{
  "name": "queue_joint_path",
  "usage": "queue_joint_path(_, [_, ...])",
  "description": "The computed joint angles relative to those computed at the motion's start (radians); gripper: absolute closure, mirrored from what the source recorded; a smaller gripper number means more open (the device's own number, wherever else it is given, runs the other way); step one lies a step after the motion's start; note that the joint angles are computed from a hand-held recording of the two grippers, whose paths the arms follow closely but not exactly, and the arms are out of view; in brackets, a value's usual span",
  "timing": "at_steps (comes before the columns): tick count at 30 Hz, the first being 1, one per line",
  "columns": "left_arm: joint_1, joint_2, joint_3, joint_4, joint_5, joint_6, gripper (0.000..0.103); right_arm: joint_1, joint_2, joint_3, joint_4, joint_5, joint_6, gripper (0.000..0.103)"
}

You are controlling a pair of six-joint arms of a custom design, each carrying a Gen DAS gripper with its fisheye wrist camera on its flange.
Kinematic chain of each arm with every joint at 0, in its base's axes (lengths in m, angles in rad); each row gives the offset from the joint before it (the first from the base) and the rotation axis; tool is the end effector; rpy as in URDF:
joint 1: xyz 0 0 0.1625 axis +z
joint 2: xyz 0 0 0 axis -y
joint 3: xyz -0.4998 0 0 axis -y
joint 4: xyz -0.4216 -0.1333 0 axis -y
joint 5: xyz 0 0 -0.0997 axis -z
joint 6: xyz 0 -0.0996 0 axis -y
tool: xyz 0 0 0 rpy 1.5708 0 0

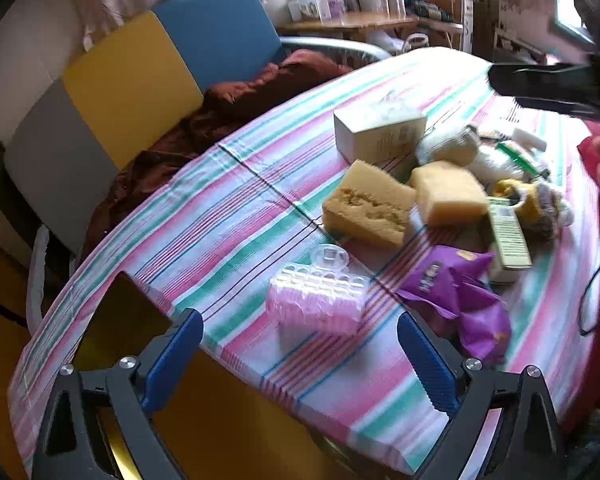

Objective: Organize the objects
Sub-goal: 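Grasp the pink plastic hair roller with the left gripper, then carry the roller to the gold tray with left while right grasps a purple candy packet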

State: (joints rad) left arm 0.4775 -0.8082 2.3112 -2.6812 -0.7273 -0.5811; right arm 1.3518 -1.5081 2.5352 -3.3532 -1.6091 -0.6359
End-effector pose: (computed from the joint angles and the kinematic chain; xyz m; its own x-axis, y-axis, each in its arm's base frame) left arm -0.2959 -0.3870 0.0039 -0.4937 0.3703 -0.7869 0.6575 0.7511 -0.0591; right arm 0.0416 -0.4090 0.2964 -0.8741 -0.2268 0.4296 -0.4487 0.7159 -0.5350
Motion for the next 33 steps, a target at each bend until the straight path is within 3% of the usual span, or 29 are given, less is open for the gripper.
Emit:
queue_joint_path(5, [0.075, 0.027, -0.046, -0.006, -0.046, 0.091, 0.020, 0.007, 0.004, 0.005, -0.001, -0.005, -0.020, 0.000])
queue_joint_path(8, [0.101, 0.039, -0.063, -0.015, -0.064, 0.117, 0.023, 0.010, 0.006, 0.003, 0.004, -0.012, -0.022, 0.000])
queue_joint_path(11, [0.118, 0.051, -0.075, -0.022, -0.085, 0.138, 0.038, 0.013, 0.010, 0.004, 0.000, -0.018, -0.022, 0.000])
queue_joint_path(16, [0.118, 0.059, -0.065, -0.080, -0.094, 0.141, 0.040, 0.017, 0.012, 0.003, 0.017, -0.018, -0.036, 0.000])
queue_joint_path(23, [0.039, 0.001, 0.029, -0.173, -0.045, 0.002, 0.040, 0.023, -0.009, -0.007, 0.180, 0.022, -0.103, 0.004])
queue_joint_path(27, [-0.017, -0.059, 0.099, -0.209, -0.029, -0.117, 0.040, 0.055, 0.015, -0.004, 0.246, -0.025, -0.160, 0.009])
queue_joint_path(33, [-0.133, -0.143, 0.204, -0.137, -0.017, -0.339, 0.040, 0.105, 0.026, -0.010, 0.455, -0.087, -0.270, 0.010])
